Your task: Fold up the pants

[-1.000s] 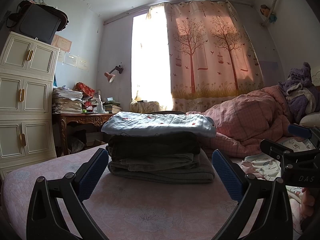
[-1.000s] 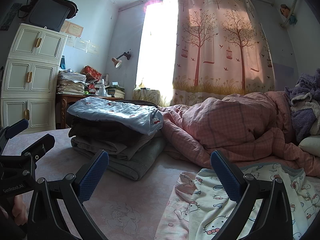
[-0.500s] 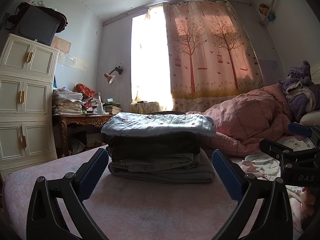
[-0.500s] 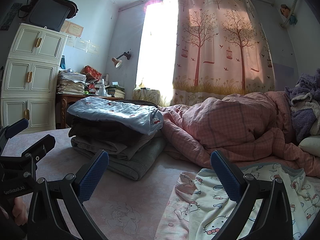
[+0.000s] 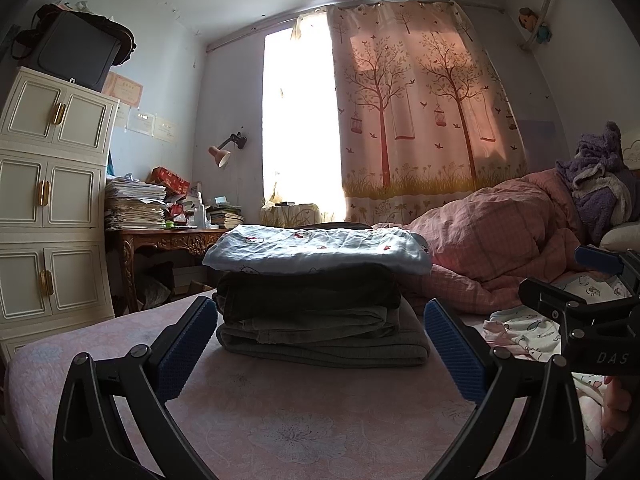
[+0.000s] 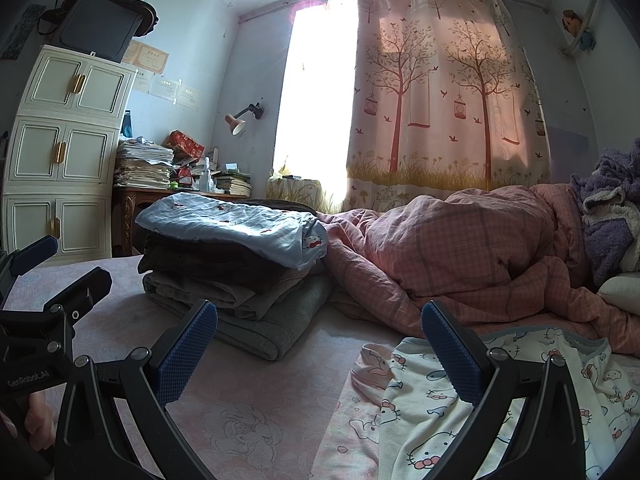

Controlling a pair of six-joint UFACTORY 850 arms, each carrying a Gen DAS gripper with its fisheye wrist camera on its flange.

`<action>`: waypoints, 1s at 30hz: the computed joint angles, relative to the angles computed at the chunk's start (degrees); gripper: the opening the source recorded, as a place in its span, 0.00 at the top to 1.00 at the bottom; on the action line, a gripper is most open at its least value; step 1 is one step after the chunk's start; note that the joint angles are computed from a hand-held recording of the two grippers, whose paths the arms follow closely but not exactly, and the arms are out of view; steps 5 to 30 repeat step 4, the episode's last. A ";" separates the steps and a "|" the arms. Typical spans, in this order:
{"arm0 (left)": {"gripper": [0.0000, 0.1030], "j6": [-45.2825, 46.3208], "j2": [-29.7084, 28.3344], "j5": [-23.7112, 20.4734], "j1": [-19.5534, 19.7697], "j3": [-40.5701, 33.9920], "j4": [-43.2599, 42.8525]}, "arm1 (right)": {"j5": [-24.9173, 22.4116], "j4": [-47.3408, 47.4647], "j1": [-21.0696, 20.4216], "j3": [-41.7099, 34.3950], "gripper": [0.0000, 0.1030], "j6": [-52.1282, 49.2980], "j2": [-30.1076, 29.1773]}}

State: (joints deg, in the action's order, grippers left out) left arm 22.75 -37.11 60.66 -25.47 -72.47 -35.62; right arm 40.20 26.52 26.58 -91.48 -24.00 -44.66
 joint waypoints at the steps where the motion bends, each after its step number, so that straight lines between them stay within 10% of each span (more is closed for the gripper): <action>1: 0.00 0.09 -0.02 -0.03 -0.02 -0.03 -0.13 | -0.02 0.00 0.00 -0.02 0.01 0.03 -0.02; 30: 0.00 0.20 0.13 -0.06 -0.05 0.05 -0.31 | -0.12 -0.03 -0.02 -0.01 0.01 0.03 0.01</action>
